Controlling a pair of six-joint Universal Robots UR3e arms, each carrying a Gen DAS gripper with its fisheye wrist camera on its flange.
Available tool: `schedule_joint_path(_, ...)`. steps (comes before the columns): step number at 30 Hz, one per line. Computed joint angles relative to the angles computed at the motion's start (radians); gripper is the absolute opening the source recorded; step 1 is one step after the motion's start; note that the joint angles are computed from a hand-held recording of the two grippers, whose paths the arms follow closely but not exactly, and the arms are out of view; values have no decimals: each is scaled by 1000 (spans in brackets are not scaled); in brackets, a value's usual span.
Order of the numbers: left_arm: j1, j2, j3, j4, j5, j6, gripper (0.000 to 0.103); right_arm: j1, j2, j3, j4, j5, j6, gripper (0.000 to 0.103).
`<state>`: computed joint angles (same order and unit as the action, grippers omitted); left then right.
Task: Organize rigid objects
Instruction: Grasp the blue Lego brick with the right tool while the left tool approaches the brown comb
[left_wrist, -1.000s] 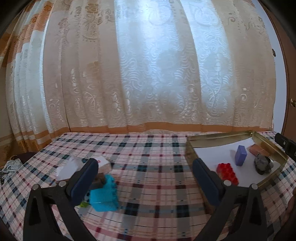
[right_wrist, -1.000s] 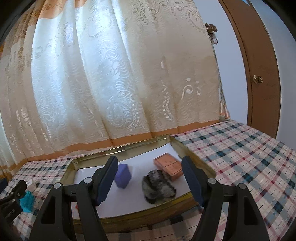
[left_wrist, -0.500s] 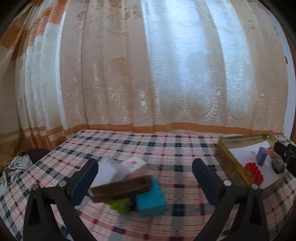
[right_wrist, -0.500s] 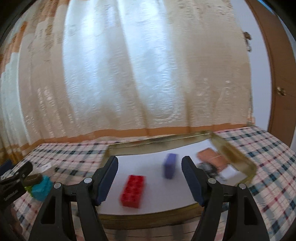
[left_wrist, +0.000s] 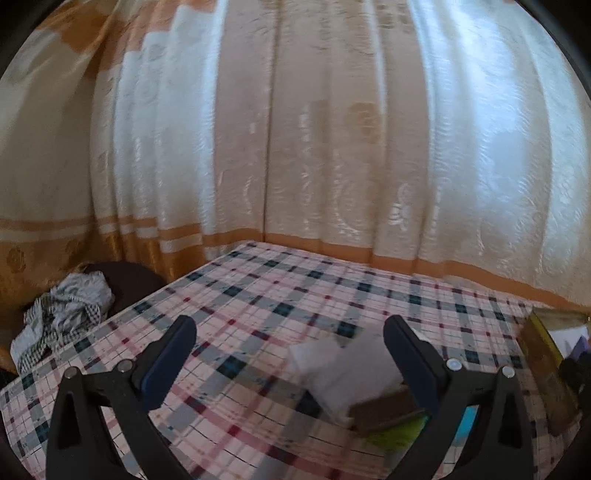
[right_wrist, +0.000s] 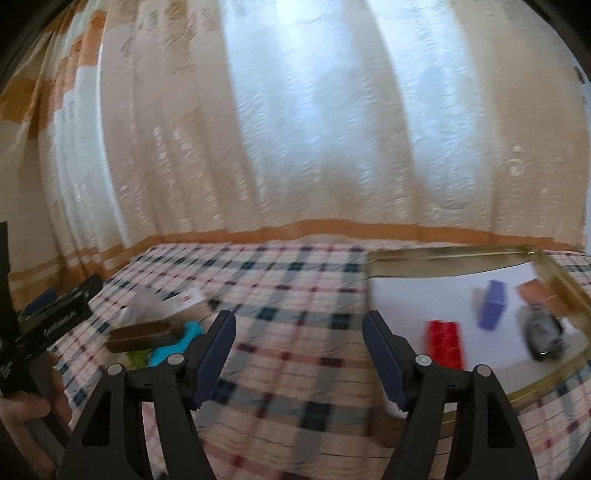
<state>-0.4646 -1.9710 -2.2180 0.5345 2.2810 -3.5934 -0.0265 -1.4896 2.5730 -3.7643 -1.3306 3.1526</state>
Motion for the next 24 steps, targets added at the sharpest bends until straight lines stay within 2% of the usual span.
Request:
schedule_joint_path(4,55,23,-51,26,-60,-16,103,94,44,-83,78,-29,3,73)
schedule_joint_path(6,63,22,-56,32,-61,-9,103,131,55,-115,121,-36,-5,73)
schedule_joint_path(9,64,22,-57,31,-55,-2,103,206,82,-202,254,-70,-21,73)
schedule_joint_path(16,100,32,-95,96,-156,41,103,298,175,-395,497,-53,-84,73)
schedule_joint_path(18,97,30,-90,98,-171,58,103,340,214,-462,549,-118,-74,73)
schedule_joint_path(21,96,28,-84,102,-199,87,103,343,249,-522,603,-134,-52,73)
schedule_joint_path(22,99,28,-84,103,-214,96,103,337,265,-551,640,-137,-38,71)
schedule_joint_path(24,105,32,-80,94,-245,113,103,308,279,-583,702,-96,-32,60)
